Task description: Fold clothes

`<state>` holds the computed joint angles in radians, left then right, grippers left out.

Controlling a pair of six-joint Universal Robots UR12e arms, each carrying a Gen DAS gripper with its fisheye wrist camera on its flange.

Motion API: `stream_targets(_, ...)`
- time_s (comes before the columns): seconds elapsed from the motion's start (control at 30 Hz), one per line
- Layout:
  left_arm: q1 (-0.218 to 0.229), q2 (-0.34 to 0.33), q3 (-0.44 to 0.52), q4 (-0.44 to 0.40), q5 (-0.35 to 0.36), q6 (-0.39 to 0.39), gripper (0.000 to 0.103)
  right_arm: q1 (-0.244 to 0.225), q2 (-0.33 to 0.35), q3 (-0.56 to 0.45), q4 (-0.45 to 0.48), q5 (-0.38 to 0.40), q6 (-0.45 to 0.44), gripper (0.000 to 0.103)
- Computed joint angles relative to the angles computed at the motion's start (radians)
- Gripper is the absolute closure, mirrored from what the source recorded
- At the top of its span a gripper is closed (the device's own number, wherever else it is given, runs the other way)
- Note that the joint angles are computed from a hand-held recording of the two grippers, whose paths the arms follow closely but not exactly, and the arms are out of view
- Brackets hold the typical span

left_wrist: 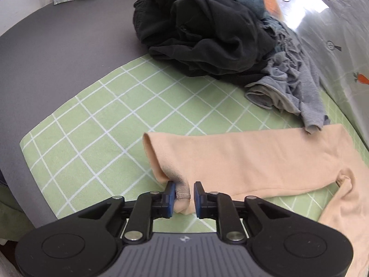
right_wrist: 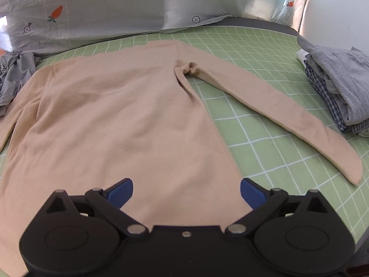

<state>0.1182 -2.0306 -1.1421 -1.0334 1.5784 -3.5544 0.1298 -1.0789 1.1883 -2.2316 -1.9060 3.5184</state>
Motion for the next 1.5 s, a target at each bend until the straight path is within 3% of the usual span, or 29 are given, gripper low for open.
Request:
stream_targets(0.03,-0.008,0.005,-0.005,0.013,-0.026,0.032,0.077,-0.009,-0.007,0.004,0.019,-0.003,-0.006,0.007)
stream_targets(0.1,-0.025,0.013,-0.012,0.037,-0.079,0.095,0.074,-0.031,-0.022,0.016,0.066,0.027,0.003,0.024)
stream_targets(0.17,-0.045,0.007,-0.003,0.016,-0.135,0.164,0.068,-0.054,-0.039,0.034,0.091,0.073,0.015,0.033)
stream_targets(0.23,-0.067,-0.005,0.017,-0.030,-0.168,0.207,0.066,-0.071,-0.058,0.063,0.071,0.124,0.009,0.035)
stream_targets(0.3,-0.084,-0.011,0.018,-0.052,-0.183,0.207,0.063,-0.077,-0.069,0.081,0.058,0.146,-0.025,0.039)
stream_targets(0.37,-0.098,-0.014,0.011,-0.064,-0.191,0.192,0.054,-0.083,-0.080,0.098,0.044,0.173,-0.059,0.040)
stream_targets(0.47,-0.116,-0.012,-0.009,-0.059,-0.173,0.158,0.053,-0.088,-0.097,0.127,0.012,0.211,-0.101,0.052)
stream_targets(0.57,-0.133,-0.011,-0.009,-0.058,-0.117,0.182,0.060,-0.090,-0.106,0.140,-0.005,0.241,-0.145,0.077)
stream_targets(0.63,-0.140,-0.012,-0.001,-0.082,-0.089,0.186,0.097,-0.091,-0.108,0.140,-0.003,0.255,-0.182,0.090)
stream_targets(0.7,-0.139,-0.009,-0.001,-0.101,-0.093,0.157,0.097,-0.093,-0.110,0.139,0.009,0.264,-0.200,0.097)
stream_targets(0.9,-0.147,0.006,0.004,-0.191,-0.096,0.161,0.097,-0.113,-0.140,0.157,0.063,0.298,-0.198,0.098)
stream_targets(1.07,-0.150,0.011,0.013,-0.244,-0.103,0.222,0.096,-0.109,-0.152,0.153,0.121,0.279,-0.238,0.097)
stream_targets(1.13,-0.141,0.017,0.010,-0.230,-0.122,0.227,0.092,-0.097,-0.149,0.144,0.122,0.229,-0.244,0.084)
stream_targets(1.2,-0.130,0.024,0.005,-0.212,-0.143,0.228,0.087,-0.081,-0.148,0.144,0.086,0.172,-0.240,0.046)
stream_targets(1.27,-0.116,0.033,-0.002,-0.170,-0.149,0.218,0.074,-0.068,-0.143,0.143,0.025,0.138,-0.243,0.035)
stream_targets(1.4,-0.091,0.039,-0.002,-0.090,-0.083,0.147,0.038,-0.052,-0.104,0.094,-0.014,0.157,-0.269,0.012)
stream_targets(1.5,-0.064,0.039,0.000,-0.076,-0.038,0.069,0.033,-0.036,-0.062,0.036,0.019,0.184,-0.286,0.005)
